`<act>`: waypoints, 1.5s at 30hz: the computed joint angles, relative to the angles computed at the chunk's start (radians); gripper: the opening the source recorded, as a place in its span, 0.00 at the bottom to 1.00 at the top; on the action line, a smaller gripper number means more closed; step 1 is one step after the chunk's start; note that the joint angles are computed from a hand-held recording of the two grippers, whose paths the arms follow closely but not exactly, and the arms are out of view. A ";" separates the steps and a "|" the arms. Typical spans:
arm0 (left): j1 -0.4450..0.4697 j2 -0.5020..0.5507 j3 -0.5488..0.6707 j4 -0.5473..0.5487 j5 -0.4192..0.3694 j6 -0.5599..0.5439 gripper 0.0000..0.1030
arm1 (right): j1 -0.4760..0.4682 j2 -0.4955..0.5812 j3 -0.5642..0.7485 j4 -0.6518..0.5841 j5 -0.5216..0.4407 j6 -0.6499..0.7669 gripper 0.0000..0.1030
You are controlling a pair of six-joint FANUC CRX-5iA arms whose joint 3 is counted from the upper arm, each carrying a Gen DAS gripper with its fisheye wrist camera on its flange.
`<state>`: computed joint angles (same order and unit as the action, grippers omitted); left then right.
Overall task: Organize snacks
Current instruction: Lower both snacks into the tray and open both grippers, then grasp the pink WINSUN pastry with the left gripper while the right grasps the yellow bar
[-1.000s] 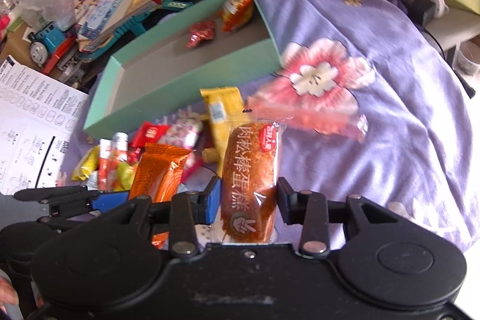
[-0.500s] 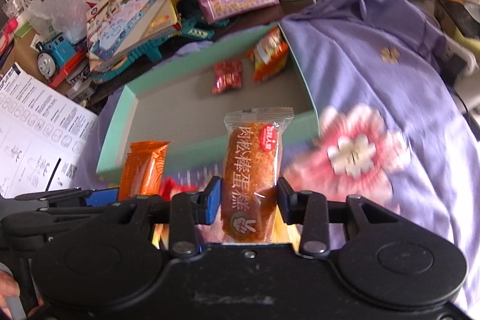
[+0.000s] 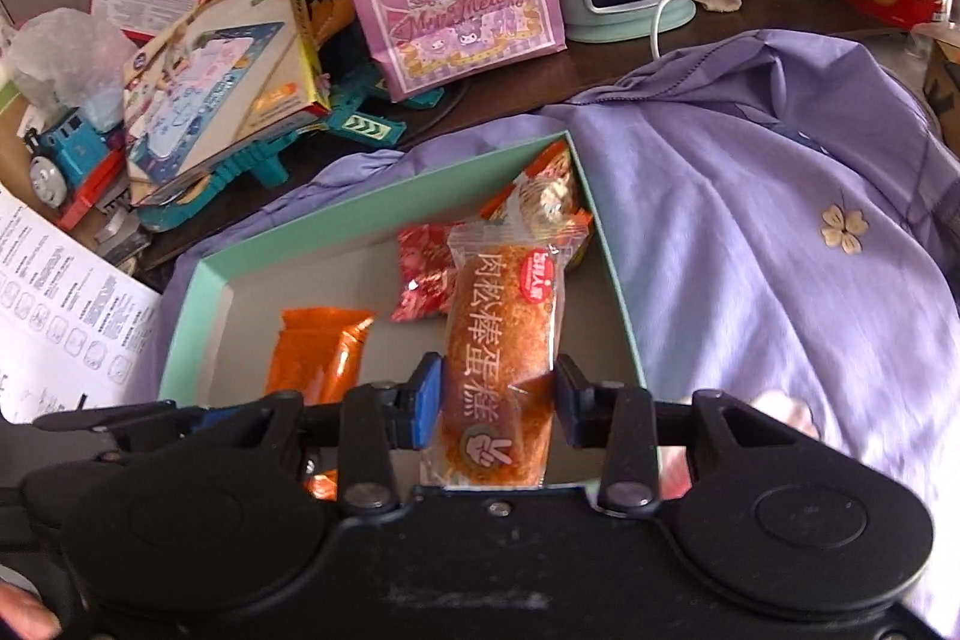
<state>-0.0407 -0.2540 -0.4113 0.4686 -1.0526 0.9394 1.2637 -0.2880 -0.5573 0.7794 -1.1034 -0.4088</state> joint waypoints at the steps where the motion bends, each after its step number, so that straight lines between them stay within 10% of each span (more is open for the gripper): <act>1: -0.012 0.021 0.008 -0.010 0.009 0.013 0.50 | -0.016 0.000 -0.005 -0.006 0.015 0.011 0.37; 11: -0.058 0.116 0.013 -0.015 0.063 0.035 0.52 | -0.121 0.025 -0.013 -0.090 0.140 0.135 0.39; 15: -0.077 0.090 -0.002 -0.051 0.124 0.053 1.00 | -0.121 0.001 -0.037 -0.063 0.159 0.080 0.86; 45: 0.181 -0.331 -0.205 0.025 -0.158 -0.136 1.00 | 0.351 -0.118 -0.085 0.083 -0.235 -0.313 1.00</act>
<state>0.1405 -0.5853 -0.6161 0.4935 -1.2109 0.8036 1.6146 -0.4056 -0.6424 0.8622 -1.3382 -0.7217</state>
